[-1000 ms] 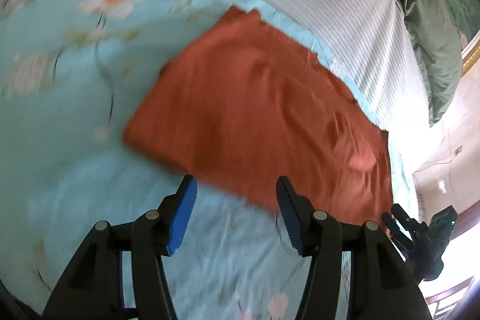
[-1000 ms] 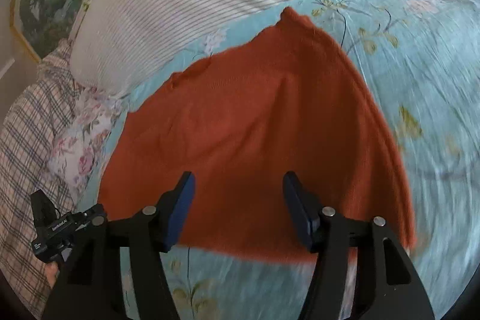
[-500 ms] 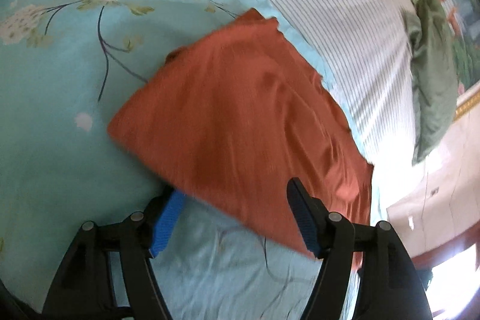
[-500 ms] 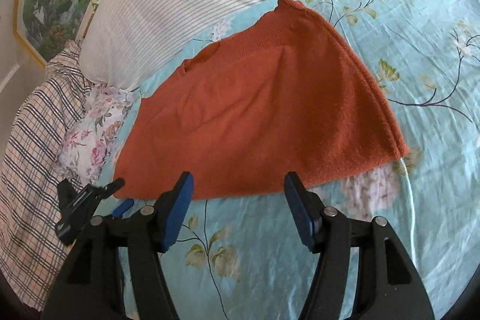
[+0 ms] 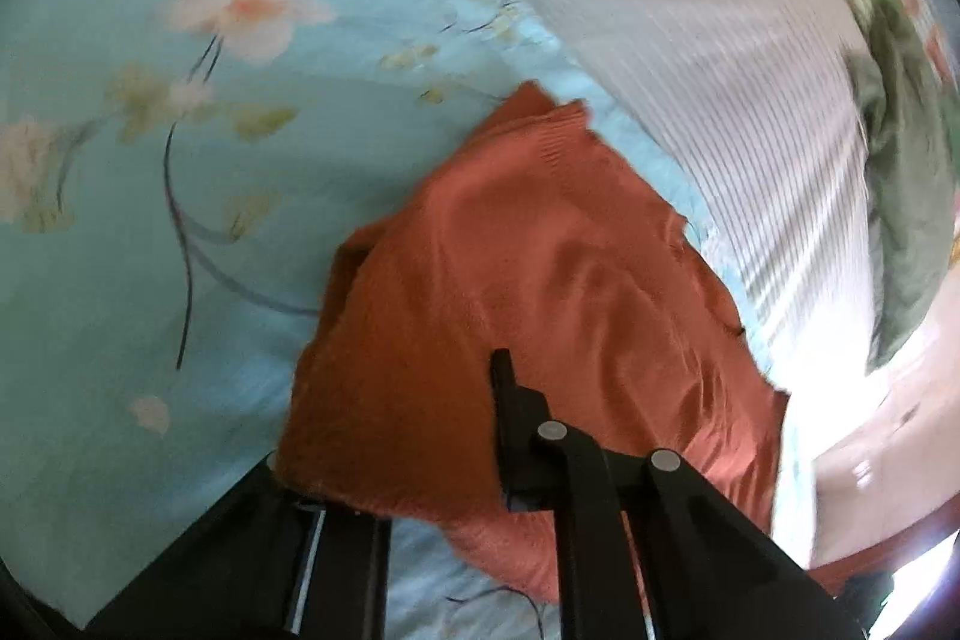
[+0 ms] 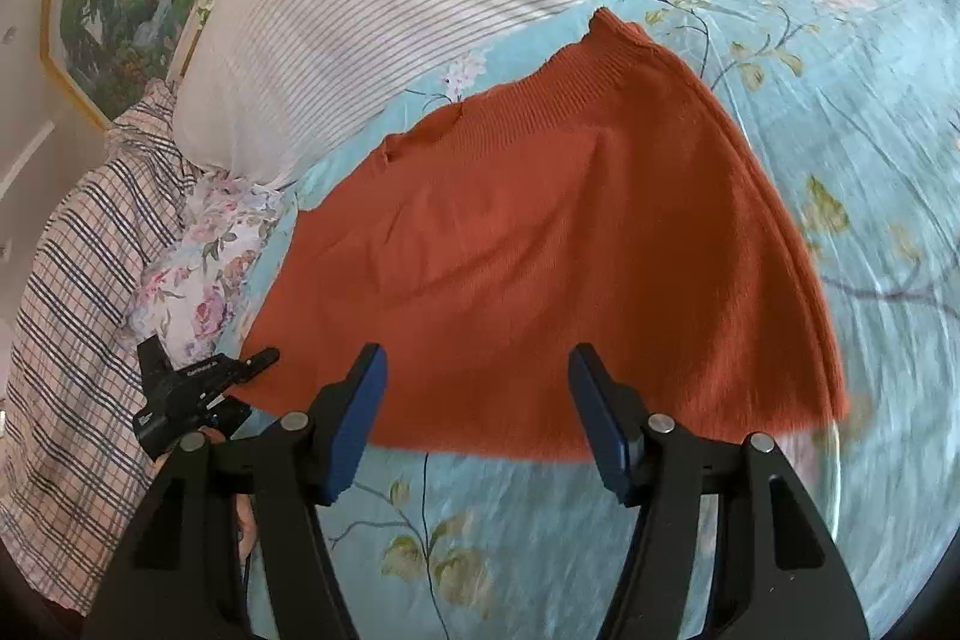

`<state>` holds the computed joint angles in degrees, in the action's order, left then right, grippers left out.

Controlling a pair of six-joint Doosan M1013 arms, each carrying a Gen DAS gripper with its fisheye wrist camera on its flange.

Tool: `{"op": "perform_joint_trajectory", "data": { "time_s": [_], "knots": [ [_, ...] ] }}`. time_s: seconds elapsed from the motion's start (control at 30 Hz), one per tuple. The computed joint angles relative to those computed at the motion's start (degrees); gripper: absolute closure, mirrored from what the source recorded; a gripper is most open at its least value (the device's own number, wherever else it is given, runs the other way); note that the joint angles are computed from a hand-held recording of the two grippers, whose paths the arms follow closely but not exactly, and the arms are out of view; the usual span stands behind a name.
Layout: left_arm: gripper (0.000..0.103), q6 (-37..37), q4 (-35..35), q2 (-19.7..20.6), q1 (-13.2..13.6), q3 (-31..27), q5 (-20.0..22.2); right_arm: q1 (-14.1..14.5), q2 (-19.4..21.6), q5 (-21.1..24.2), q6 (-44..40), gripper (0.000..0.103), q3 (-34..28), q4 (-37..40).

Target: Fold small clothes

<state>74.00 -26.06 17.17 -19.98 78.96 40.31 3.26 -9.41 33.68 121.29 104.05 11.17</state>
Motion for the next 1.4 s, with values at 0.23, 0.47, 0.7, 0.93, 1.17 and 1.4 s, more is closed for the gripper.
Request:
{"op": "perform_joint_trajectory", "data": {
  "time_s": [0.23,0.47,0.7,0.93,1.17,1.4],
  "knots": [
    [0.097,11.2,7.0,-2.0,-6.7,-2.8,-3.0,-6.0,0.1,2.5,-11.7,0.039,-0.9,13.9],
    [0.097,18.0,23.0,-1.7,-16.5,-1.5,-5.4,-10.4,1.7,5.0,-22.6,0.039,-2.6,25.9],
    [0.097,22.6,25.4,-2.2,-18.0,1.6,-8.1,-11.6,8.7,13.7,-32.4,0.039,-8.2,36.5],
    [0.097,30.5,16.8,-2.7,-16.2,1.7,-8.1,-10.6,19.0,22.4,-37.4,0.035,-16.6,43.4],
    [0.097,33.5,13.6,-3.1,-16.3,1.4,-7.2,-8.9,23.1,21.1,-37.0,0.086,-22.0,39.8],
    [0.097,41.8,0.5,-2.4,-18.0,-2.0,-4.0,-10.8,15.3,14.1,-42.7,0.087,-18.3,37.0]
  ]
}}
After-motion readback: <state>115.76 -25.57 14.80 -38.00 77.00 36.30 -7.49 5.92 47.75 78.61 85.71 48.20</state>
